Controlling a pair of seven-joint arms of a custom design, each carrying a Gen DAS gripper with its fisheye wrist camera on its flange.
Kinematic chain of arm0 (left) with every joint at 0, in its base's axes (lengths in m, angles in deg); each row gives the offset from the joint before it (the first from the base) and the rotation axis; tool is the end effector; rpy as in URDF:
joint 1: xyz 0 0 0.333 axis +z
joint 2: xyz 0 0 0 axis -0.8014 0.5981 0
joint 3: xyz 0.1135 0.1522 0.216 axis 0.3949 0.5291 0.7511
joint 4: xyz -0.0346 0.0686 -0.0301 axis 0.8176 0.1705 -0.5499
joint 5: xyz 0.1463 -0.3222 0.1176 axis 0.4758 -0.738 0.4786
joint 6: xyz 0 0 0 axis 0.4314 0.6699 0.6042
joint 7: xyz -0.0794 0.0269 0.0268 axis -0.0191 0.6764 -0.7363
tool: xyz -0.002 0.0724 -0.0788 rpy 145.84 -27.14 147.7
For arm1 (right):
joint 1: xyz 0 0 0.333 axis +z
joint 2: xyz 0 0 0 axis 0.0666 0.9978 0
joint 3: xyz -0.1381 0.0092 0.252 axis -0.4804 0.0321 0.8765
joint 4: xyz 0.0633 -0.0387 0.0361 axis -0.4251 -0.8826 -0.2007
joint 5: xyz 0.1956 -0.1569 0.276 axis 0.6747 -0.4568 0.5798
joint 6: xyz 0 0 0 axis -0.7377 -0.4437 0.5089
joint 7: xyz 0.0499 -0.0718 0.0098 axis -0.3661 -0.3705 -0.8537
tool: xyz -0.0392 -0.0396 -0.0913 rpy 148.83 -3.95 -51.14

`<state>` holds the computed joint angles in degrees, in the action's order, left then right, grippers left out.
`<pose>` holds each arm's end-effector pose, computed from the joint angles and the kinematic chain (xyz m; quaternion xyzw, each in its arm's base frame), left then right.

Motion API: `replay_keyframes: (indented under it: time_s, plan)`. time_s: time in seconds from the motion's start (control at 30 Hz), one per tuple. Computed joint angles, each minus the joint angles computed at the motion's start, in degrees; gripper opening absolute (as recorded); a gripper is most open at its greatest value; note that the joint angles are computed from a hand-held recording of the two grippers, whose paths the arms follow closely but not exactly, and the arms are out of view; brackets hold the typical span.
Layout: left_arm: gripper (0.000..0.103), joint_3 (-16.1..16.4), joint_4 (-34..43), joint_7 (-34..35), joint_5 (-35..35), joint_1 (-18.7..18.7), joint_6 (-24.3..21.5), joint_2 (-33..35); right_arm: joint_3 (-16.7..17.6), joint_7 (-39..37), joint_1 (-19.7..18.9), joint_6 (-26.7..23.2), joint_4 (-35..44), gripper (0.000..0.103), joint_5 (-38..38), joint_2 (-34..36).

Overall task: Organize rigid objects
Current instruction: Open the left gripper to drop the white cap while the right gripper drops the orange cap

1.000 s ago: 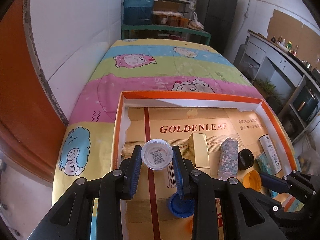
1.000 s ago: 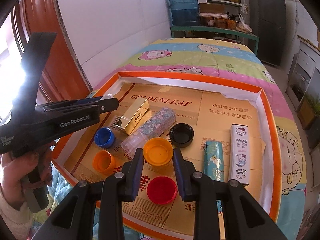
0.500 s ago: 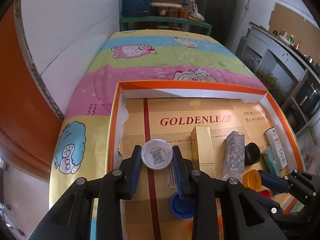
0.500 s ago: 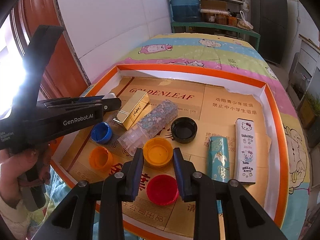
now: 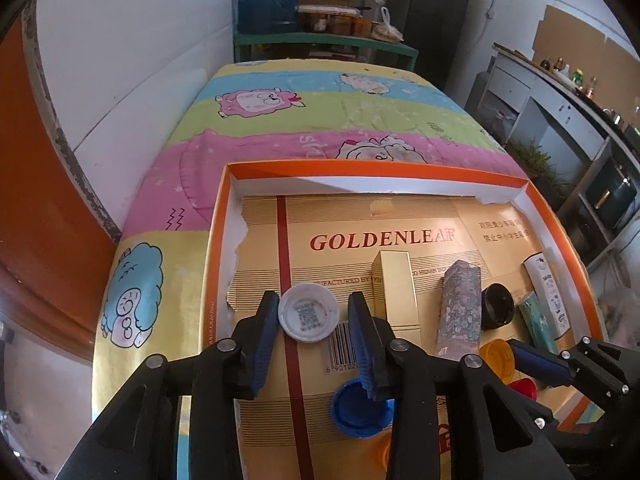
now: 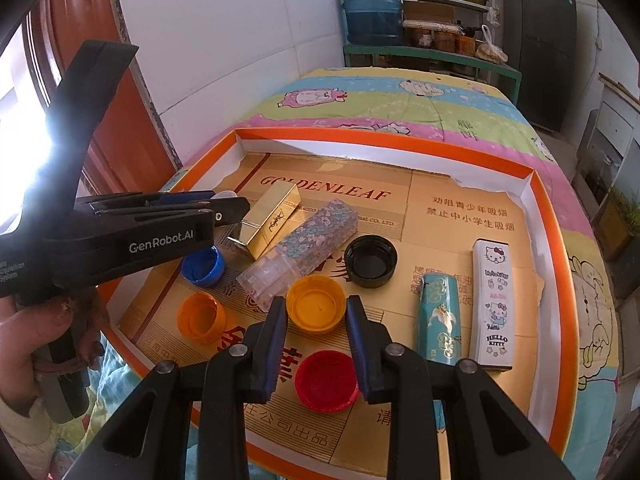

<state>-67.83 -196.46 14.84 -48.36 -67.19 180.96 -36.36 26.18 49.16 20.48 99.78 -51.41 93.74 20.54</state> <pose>0.5284 -0.2620 0.4481 -0.7221 0.6145 -0.2402 0.2081 0.4967 0.1402 0.4457 -0.8192 0.4615 -0.0995 0.3256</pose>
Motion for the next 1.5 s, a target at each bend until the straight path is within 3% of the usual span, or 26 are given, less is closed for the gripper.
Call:
replay_keyframes:
  time_s: [0.67,1.5]
  plan:
    - [0.053,0.07,-1.08,-1.8,1.62,0.16,1.97,-0.85,0.3,0.92,0.83,2.84,-1.44,0.033,-2.77,-0.75]
    - [0.053,-1.18,-3.86,-5.46,4.91,0.33,2.1,-4.84,-0.95,1.23,1.35,4.46,-4.12,0.034,0.0,-4.8]
